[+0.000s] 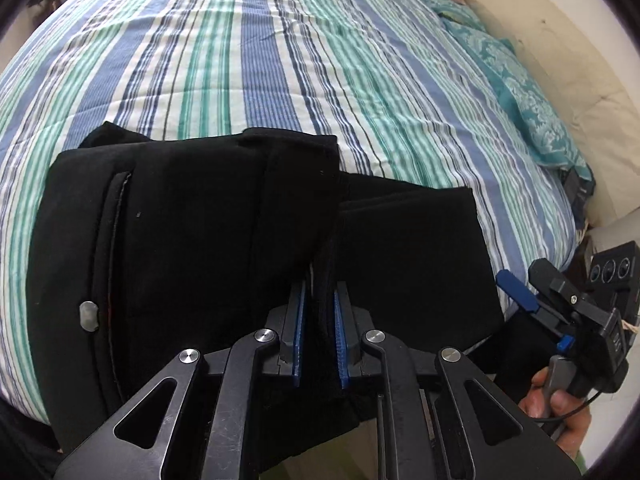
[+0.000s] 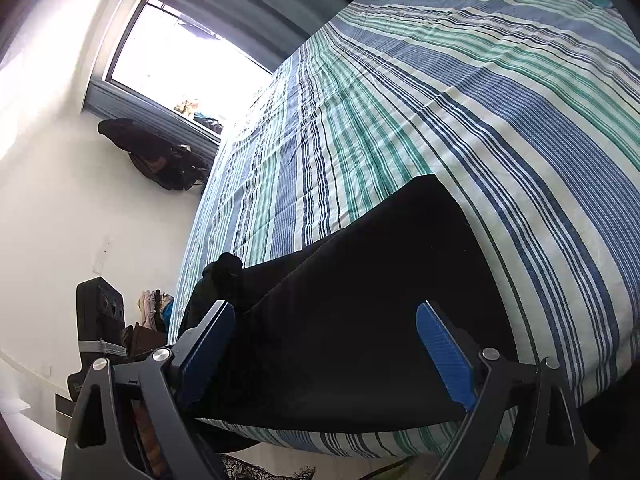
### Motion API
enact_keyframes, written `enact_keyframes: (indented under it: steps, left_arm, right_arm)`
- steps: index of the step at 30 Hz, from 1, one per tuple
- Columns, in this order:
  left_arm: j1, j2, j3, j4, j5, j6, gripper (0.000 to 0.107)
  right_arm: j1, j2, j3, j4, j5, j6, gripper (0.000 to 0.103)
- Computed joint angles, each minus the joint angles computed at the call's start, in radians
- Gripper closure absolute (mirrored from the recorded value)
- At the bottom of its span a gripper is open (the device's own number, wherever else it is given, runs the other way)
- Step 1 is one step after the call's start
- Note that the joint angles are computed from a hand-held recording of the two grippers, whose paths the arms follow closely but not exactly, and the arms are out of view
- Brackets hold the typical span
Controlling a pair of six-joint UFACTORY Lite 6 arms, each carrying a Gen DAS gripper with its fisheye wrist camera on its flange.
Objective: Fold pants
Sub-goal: 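Fold the waistband over the legs with the left tool and open it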
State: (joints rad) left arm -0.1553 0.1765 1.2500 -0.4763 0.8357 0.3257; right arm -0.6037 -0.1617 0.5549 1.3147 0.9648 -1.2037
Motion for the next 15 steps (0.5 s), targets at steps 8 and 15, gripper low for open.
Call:
enact_keyframes:
  steps: [8,15]
  left_arm:
    - [-0.068,-0.105,-0.022,-0.033,0.027,0.069,0.039]
    - [-0.01,-0.247,0.019,-0.101,0.102,0.144,0.031]
  right_arm:
    - [-0.002,0.013,0.007,0.009,-0.001,0.001,0.011]
    - [-0.035,-0.013,-0.003,0.031,0.018,-0.013,0.011]
